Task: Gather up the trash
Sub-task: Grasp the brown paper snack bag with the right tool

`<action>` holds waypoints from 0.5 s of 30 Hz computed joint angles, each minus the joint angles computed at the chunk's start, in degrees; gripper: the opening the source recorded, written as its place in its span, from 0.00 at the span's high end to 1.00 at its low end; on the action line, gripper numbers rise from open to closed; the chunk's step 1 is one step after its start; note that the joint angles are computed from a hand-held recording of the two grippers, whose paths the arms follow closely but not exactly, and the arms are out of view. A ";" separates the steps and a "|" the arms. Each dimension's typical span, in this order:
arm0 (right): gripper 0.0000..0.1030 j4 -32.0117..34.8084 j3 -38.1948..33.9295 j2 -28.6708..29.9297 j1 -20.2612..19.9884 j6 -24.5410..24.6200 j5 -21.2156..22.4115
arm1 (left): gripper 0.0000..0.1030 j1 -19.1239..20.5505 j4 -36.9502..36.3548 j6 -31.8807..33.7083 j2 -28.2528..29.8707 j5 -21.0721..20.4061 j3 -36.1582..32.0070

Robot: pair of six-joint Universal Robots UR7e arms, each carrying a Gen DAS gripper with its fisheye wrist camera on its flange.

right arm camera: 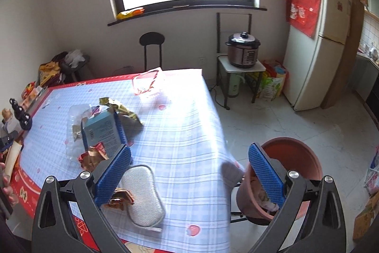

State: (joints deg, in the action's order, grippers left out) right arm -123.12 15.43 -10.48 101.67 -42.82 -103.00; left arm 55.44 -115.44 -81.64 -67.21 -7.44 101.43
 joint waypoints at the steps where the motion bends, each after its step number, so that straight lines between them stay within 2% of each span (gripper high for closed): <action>1: 0.05 -1.25 3.10 -0.83 0.30 -0.60 0.48 | 0.06 -0.03 4.54 -4.64 -1.54 0.03 0.78; 4: 0.05 -3.44 9.12 -1.56 1.16 -2.55 1.29 | 0.06 0.16 13.47 -14.50 -5.12 -0.40 2.88; 6: 0.05 -3.06 11.00 -1.07 1.67 -3.67 1.45 | 0.06 0.53 15.84 -17.84 -6.93 -1.00 4.36; 9: 0.05 -1.03 11.60 0.67 2.38 -5.40 1.12 | 0.06 1.08 16.73 -20.17 -9.38 -1.99 6.81; 15: 0.05 1.27 11.52 4.67 3.17 -6.17 -5.58 | 0.06 2.14 15.14 -20.10 -13.13 -3.36 10.52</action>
State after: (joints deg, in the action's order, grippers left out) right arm -121.85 26.95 -5.80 104.84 -48.99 -108.58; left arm 57.58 -100.30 -101.74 -80.34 -10.80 111.95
